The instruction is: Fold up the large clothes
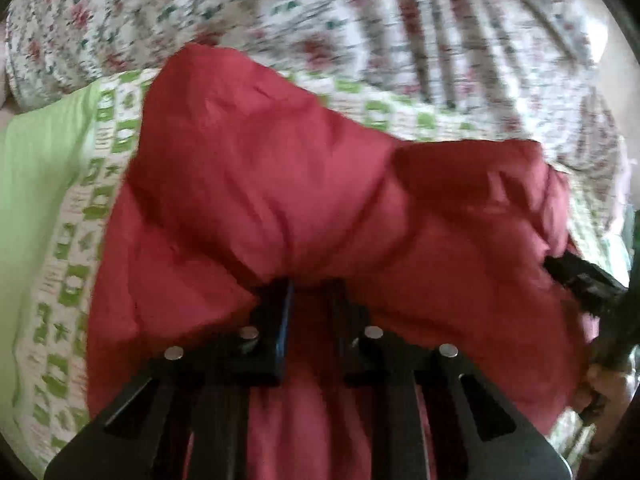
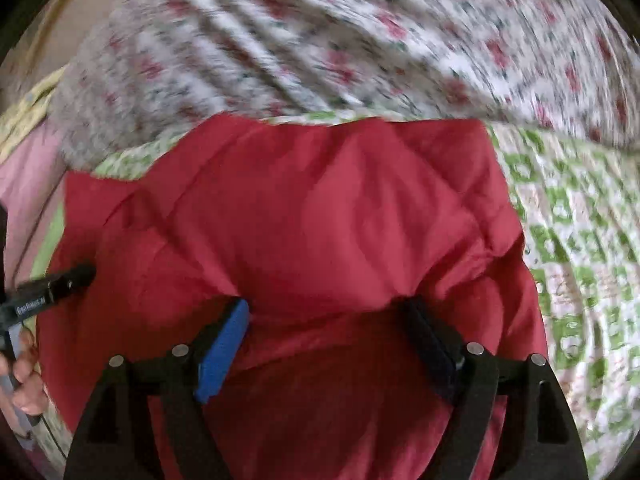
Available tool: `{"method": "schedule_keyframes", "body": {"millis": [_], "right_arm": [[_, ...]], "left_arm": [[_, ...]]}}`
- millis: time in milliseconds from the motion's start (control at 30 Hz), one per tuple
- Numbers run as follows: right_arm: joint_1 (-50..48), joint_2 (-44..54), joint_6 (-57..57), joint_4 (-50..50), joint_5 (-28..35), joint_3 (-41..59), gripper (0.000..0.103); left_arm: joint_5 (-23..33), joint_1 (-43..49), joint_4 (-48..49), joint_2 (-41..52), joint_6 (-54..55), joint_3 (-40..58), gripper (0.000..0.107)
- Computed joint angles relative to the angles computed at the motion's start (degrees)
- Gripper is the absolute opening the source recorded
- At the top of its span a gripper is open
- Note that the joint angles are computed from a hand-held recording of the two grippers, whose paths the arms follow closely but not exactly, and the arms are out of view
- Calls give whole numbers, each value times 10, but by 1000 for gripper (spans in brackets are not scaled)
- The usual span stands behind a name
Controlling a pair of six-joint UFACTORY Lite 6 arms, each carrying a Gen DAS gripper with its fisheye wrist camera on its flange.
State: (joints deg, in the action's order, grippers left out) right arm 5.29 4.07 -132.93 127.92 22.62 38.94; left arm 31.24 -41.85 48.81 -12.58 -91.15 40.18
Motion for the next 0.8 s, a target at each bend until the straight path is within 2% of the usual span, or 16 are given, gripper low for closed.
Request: {"method": "schedule_keyframes", "body": {"millis": [133,200,267,367,467,567,633,800], "right_arm": [[-57,84,140,-97,60,66,82],[-58,95,141,-92,62,73,82],[-50,83,120,-69,49,60,82],[-44,93,108,-53,40,72,82],[-53,101,109,-60,54,76,82],[-53,105,108,-58,53,80,82],[-53,105,104,-54,55,78,82],[-48,68,135,-70,44,60,82]], "left_arm": [[-66,87,-38,19,59,-6,10],[-101,118,-46,32,67,-9,9],[-105,121,-37,43,58,-5,9],[-86,104,-28,32,39,-5,9],[-59,69,-24,-44,15,-48,9],[1,3,-2,-142,-38,-97,9],[32,-25,9,-164,-60,-110,10],[-3,24,23,-73,-40,-86,10]]}}
